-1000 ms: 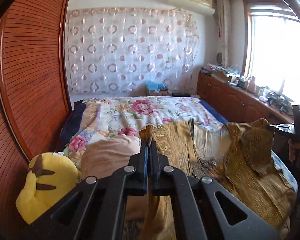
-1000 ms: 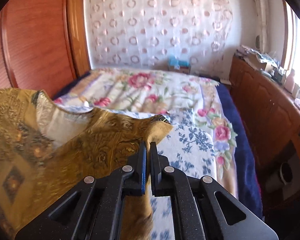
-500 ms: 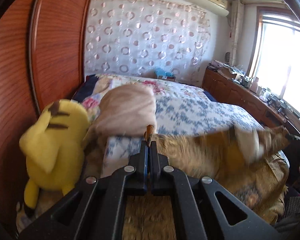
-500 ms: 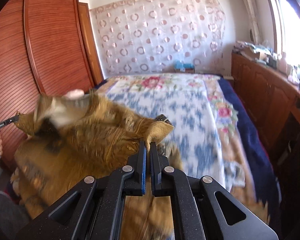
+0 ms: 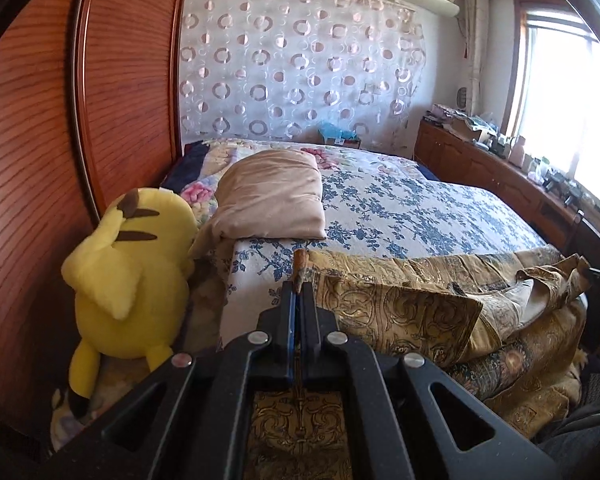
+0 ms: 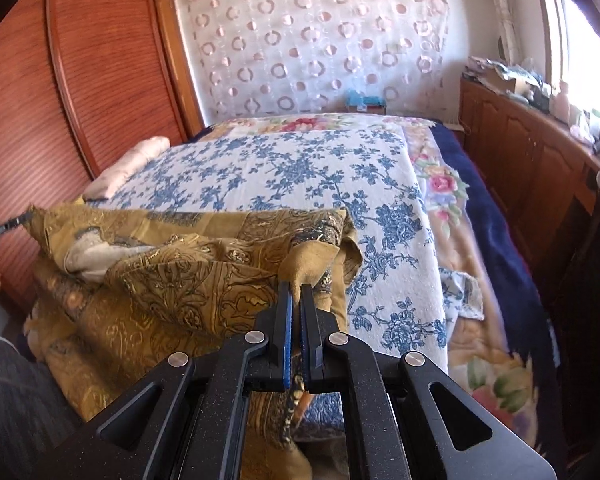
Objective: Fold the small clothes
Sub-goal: 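Grasp the shirt hem with both grippers and lift it toward the collar, then lay the folded hem onto the shirt and open both grippers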
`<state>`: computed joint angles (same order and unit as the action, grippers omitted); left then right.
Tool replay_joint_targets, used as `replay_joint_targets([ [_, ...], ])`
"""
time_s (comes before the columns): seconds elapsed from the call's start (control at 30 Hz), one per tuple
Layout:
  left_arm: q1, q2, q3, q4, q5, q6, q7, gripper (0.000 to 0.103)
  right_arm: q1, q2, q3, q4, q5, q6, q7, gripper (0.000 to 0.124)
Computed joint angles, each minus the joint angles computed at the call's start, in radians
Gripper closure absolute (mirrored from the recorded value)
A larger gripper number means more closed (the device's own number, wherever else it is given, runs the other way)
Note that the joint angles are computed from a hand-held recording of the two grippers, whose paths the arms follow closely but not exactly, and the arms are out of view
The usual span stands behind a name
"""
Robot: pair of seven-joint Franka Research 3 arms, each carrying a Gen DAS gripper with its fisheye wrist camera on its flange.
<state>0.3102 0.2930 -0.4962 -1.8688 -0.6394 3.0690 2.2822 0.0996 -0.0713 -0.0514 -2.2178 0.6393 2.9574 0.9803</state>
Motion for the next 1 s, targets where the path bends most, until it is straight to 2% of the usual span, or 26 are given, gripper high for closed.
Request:
replay_joint_targets([
  [0.03, -0.052, -0.006, 0.058, -0.002, 0.034, 0.005, -0.037, 0.103, -0.003, -0.002, 0.003, -0.005, -0.025, -0.001, 0.014, 0.123],
  [0.07, -0.069, -0.006, 0.082, -0.005, 0.104, 0.013, -0.101, 0.103, -0.009, 0.0, 0.008, -0.007, -0.061, 0.0, 0.043, 0.123],
  [0.1, -0.061, -0.01, 0.071, -0.005, 0.104, 0.012, -0.096, 0.103, -0.01, 0.002, 0.008, -0.009, -0.069, -0.002, 0.051, 0.123],
  [0.17, 0.01, -0.015, -0.014, -0.005, 0.048, 0.026, -0.027, 0.1, -0.014, 0.011, 0.006, 0.0, -0.089, -0.014, 0.071, 0.123],
  [0.27, 0.077, -0.027, -0.101, -0.015, -0.001, 0.081, 0.051, 0.091, -0.02, 0.01, 0.007, 0.008, -0.12, -0.021, 0.094, 0.123],
  [0.33, 0.129, -0.026, -0.163, -0.014, -0.026, 0.088, 0.091, 0.069, -0.028, -0.002, 0.013, 0.004, -0.182, -0.017, 0.135, 0.121],
  [0.4, 0.135, -0.026, -0.172, -0.009, -0.024, 0.082, 0.092, 0.067, -0.038, -0.015, 0.016, 0.0, -0.244, -0.011, 0.18, 0.121],
  [0.5, 0.09, -0.018, -0.127, 0.003, 0.018, 0.075, 0.055, 0.064, -0.054, -0.03, 0.023, -0.009, -0.322, 0.011, 0.24, 0.121],
  [0.57, 0.048, -0.008, -0.078, 0.015, 0.066, 0.06, 0.005, 0.063, -0.052, -0.031, 0.017, -0.007, -0.327, 0.024, 0.247, 0.121],
  [0.63, -0.034, 0.007, 0.018, 0.04, 0.154, 0.036, -0.091, 0.063, -0.05, -0.019, 0.012, 0.004, -0.325, 0.034, 0.247, 0.121],
  [0.7, -0.113, 0.026, 0.113, 0.065, 0.255, 0.02, -0.194, 0.063, -0.068, 0.001, 0.023, 0.018, -0.397, 0.044, 0.306, 0.12],
  [0.77, -0.139, 0.053, 0.144, 0.094, 0.318, 0.006, -0.245, 0.063, -0.08, 0.037, 0.03, 0.041, -0.482, 0.073, 0.378, 0.108],
  [0.8, -0.165, 0.07, 0.175, 0.118, 0.359, -0.012, -0.282, 0.063, -0.076, 0.05, 0.027, 0.049, -0.49, 0.088, 0.381, 0.094],
  [0.83, -0.205, 0.09, 0.223, 0.15, 0.412, -0.039, -0.333, 0.063, -0.07, 0.069, 0.025, 0.059, -0.492, 0.116, 0.375, 0.087],
  [0.9, -0.251, 0.128, 0.277, 0.206, 0.492, -0.09, -0.404, 0.063, -0.061, 0.118, 0.015, 0.09, -0.526, 0.172, 0.405, 0.085],
  [0.97, -0.272, 0.166, 0.302, 0.266, 0.555, -0.148, -0.452, 0.063, -0.063, 0.158, 0.021, 0.139, -0.463, 0.148, 0.351, 0.077],
  [1.0, -0.276, 0.184, 0.306, 0.296, 0.581, -0.175, -0.469, 0.063, -0.046, 0.183, -0.001, 0.168, -0.491, 0.135, 0.379, 0.076],
])
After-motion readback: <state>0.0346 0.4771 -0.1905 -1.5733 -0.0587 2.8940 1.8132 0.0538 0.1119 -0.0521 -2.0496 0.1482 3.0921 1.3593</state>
